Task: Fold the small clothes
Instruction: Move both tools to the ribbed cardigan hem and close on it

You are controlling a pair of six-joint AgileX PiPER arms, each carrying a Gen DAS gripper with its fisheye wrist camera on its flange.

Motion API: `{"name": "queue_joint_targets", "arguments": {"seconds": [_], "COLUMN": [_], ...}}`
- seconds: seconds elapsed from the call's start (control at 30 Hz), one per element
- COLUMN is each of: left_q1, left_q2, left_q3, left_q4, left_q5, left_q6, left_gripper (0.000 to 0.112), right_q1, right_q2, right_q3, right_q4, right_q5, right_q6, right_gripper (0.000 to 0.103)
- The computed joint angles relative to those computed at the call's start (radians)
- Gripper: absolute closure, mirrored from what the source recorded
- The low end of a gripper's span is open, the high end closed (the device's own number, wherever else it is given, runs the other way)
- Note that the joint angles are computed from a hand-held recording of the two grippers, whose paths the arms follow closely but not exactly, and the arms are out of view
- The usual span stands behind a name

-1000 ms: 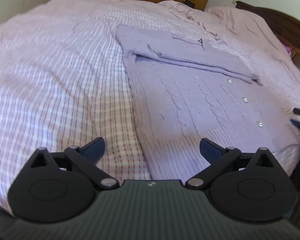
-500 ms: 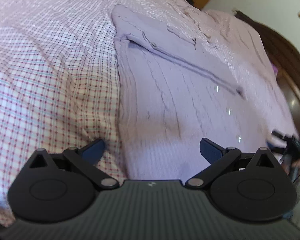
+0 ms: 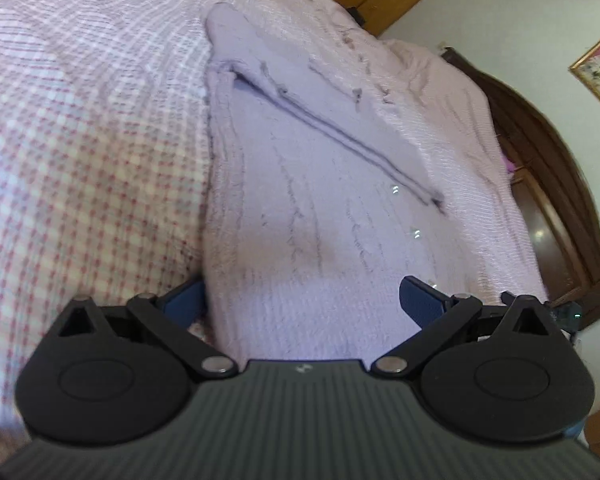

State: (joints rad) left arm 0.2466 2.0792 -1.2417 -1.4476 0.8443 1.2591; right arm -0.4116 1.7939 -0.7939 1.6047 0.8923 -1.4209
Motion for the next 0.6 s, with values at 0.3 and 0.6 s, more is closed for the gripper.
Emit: {"name": "queue_joint_targets", "arguments": {"seconds": [0.3, 0.6], "left_q1": [-0.015, -0.056], "left_q2": [0.041, -0.029], "left_q3": [-0.042, 0.141], "left_q4": [-0.018, -0.184], "left_q5": [0.068, -0.025], "left_q6": [-0.006, 0.147], "left_gripper": [0.009, 0.026], "right_q1": [-0.045, -0.053], "right_q2": [0.039, -0.001], "right_q3": [-0.014, 0.073], "right_q4": [-0.013, -0.008], "right_q5": [0.073, 0.11], "right_q6": [0.049, 0.019], "right_gripper": [0.007, 0.008]}}
